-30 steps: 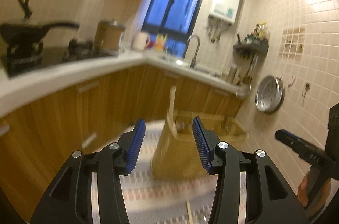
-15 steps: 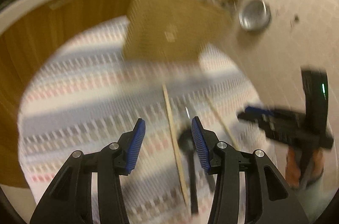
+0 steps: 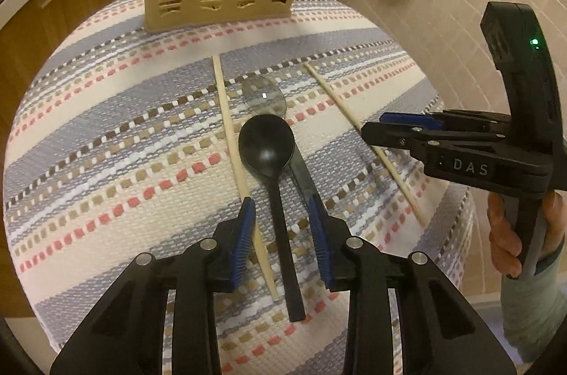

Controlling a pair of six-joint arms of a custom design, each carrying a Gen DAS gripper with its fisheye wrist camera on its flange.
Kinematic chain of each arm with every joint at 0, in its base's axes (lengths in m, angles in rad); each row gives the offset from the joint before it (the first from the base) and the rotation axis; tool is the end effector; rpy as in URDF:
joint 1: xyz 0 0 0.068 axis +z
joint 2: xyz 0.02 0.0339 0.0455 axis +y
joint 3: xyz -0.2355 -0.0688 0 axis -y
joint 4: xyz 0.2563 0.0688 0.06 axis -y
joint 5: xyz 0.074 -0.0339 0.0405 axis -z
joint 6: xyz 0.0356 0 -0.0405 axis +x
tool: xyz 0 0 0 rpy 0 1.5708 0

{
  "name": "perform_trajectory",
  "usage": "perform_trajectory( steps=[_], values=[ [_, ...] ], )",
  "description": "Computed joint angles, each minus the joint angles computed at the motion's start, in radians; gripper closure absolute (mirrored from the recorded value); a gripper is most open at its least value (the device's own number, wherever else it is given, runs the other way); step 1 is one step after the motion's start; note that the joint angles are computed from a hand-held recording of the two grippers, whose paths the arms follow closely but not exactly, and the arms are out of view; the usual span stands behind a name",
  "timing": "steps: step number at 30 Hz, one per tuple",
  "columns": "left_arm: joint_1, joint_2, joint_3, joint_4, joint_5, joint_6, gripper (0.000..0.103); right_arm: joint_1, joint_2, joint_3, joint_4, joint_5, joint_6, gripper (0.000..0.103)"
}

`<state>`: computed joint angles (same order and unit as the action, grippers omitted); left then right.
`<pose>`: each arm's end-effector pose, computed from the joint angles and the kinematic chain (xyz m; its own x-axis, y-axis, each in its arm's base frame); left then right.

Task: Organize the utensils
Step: 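Grasp the black spoon with the left tool while the right tool grasps a chopstick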

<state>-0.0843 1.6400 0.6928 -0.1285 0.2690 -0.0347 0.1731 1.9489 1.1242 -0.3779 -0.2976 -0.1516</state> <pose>0.2843 -0.0335 0.0801 -0.8835 0.0411 -0.4667 0.1765 0.9520 -0.2502 0.3566 0.0730 0.0841 -0.8679 -0.2983 -0.3971 -0.4043 0.8887 0.2161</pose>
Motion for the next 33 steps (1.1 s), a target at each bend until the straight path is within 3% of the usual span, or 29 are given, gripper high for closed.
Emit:
perform_trajectory(
  steps=[4,6,19,22,33],
  values=[
    [-0.012,0.017,0.030,-0.022,-0.022,-0.010,0.076,-0.003,0.007,0.000,0.001,0.003,-0.005,0.073],
    [-0.022,0.013,0.037,-0.034,-0.037,-0.016,0.082,-0.005,0.006,0.002,0.001,0.003,-0.009,0.073],
    [-0.077,0.127,0.153,-0.094,-0.117,-0.049,0.087,0.002,0.028,0.039,-0.022,0.006,-0.024,0.073],
    [-0.091,0.155,0.182,-0.098,-0.158,-0.049,0.097,0.019,0.071,0.099,-0.073,0.007,-0.027,0.077],
    [-0.018,0.180,0.177,0.017,-0.030,-0.095,0.098,0.101,0.153,0.239,-0.176,0.143,-0.019,0.082]
  ],
)
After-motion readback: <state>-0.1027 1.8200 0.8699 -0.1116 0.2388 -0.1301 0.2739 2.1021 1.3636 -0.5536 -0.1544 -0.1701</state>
